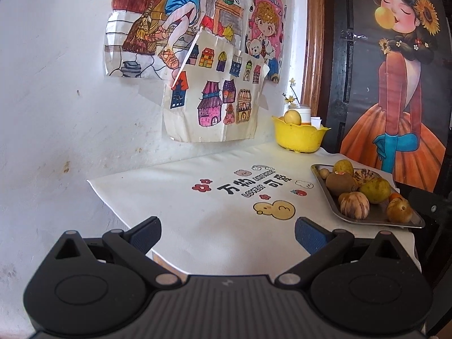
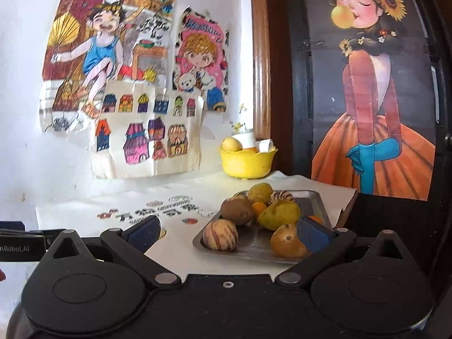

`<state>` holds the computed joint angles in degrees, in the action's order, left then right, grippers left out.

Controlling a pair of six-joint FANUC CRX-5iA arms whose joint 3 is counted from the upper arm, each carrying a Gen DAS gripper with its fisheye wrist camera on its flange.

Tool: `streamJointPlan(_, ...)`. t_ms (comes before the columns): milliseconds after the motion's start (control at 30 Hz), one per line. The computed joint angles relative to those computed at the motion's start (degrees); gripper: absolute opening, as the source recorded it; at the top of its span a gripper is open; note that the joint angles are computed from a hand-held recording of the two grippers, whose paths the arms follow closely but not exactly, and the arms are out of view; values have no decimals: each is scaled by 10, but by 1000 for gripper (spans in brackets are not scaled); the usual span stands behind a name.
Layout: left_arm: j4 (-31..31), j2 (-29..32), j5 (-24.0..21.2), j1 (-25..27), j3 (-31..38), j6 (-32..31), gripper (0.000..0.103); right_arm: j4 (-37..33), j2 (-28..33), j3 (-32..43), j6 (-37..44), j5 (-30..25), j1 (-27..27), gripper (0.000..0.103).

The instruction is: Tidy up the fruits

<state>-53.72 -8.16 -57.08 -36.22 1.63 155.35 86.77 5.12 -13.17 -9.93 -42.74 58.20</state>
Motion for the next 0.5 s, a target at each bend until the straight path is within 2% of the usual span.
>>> streamJointPlan(367,-2,-11,-3,-3,-15,7,103,-12,-6,-14,8,7,12,103)
streamJointPlan(500,-17,-13,-5,-12,-22,17,103,15,-7,-28,-15,19,6,103)
